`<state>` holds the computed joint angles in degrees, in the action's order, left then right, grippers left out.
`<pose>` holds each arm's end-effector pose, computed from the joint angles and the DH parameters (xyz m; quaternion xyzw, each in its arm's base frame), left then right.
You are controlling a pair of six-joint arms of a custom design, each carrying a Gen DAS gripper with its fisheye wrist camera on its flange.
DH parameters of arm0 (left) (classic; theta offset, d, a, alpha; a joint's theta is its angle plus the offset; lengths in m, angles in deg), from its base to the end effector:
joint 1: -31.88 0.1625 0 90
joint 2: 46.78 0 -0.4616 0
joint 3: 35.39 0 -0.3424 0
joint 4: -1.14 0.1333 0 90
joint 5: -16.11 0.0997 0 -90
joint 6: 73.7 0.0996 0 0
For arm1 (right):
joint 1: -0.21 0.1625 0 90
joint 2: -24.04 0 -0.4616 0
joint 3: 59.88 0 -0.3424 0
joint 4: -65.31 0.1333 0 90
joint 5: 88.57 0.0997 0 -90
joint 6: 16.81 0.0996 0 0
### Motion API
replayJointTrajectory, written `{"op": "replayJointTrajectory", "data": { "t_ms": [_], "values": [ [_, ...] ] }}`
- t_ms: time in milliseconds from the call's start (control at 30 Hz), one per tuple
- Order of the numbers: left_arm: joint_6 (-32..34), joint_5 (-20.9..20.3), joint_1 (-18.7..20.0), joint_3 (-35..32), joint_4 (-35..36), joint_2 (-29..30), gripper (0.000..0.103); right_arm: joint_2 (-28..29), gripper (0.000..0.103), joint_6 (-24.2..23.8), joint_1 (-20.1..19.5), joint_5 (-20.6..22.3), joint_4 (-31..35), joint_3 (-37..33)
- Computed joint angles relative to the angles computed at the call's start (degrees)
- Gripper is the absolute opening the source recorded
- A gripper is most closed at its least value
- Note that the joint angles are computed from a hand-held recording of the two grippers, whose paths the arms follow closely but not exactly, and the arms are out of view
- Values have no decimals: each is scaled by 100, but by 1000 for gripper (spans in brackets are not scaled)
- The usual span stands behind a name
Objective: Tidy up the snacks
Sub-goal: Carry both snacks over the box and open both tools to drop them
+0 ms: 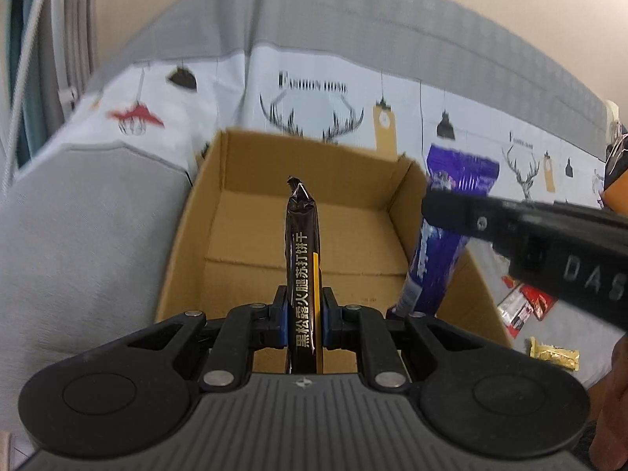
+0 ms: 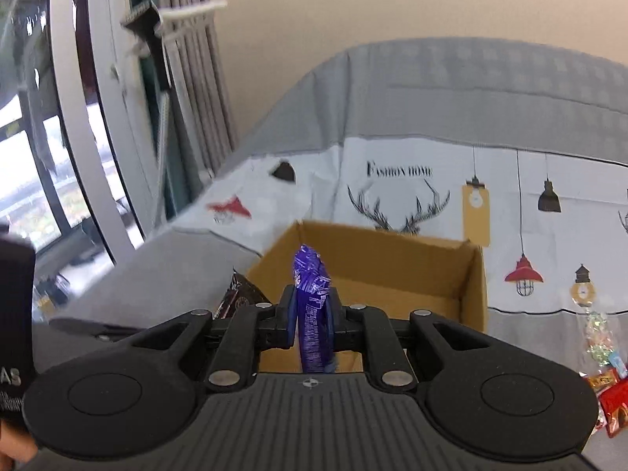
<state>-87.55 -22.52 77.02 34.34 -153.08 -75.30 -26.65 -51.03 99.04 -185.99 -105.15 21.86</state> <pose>-0.4000 -0.7013 0.1391 0.1528 0.8741 -0.3649 0.2821 0.2304 -0.6986 0.3545 0.3075 -0.8533 0.3940 0.1490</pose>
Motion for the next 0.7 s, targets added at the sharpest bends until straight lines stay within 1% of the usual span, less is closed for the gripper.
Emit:
{"op": "replayJointTrajectory", "data": {
  "t_ms": [100, 200, 267, 300, 367, 433, 467, 533, 567, 600, 633, 667, 700],
  "values": [
    [-52, -162, 155, -134, 80, 125, 16, 175, 13, 9, -26, -273, 273, -173],
    [-161, -333, 289, -290, 237, 238, 16, 329, 13, 180, -21, -651, 540, -354],
    [-225, -458, 392, -433, 376, 326, 16, 446, 13, 468, -62, -758, 1251, -686],
    [-255, -519, 442, -492, 447, 367, 16, 492, 13, 571, -94, -754, 1425, -780],
    [-352, -585, 530, -597, 575, 436, 16, 654, 13, 591, -111, -971, 1695, -1001],
    [-338, -660, 586, -610, 460, 455, 16, 830, 13, 664, -141, -1140, 1932, -1237],
    [-292, -699, 593, -653, 481, 464, 16, 905, 13, 747, -167, -1164, 2052, -1339],
    [-260, -533, 573, -792, 682, 533, 16, 1062, 12, 845, -194, -1228, 2207, -1548],
    [-300, -471, 566, -835, 775, 550, 16, 1138, 12, 817, -190, -1274, 2206, -1630],
    [-305, -493, 567, -870, 847, 559, 16, 1202, 11, 818, -191, -1309, 2214, -1708],
    [-302, -460, 560, -895, 919, 567, 17, 1246, 12, 935, -209, -1252, 2281, -1789],
    [-331, -410, 550, -921, 1029, 570, 17, 1263, 17, 1099, -245, -1128, 2347, -1857],
    [-426, -401, 543, -981, 1239, 567, 24, 1255, 23, 1335, -278, -1012, 2453, -1896]
  ]
}}
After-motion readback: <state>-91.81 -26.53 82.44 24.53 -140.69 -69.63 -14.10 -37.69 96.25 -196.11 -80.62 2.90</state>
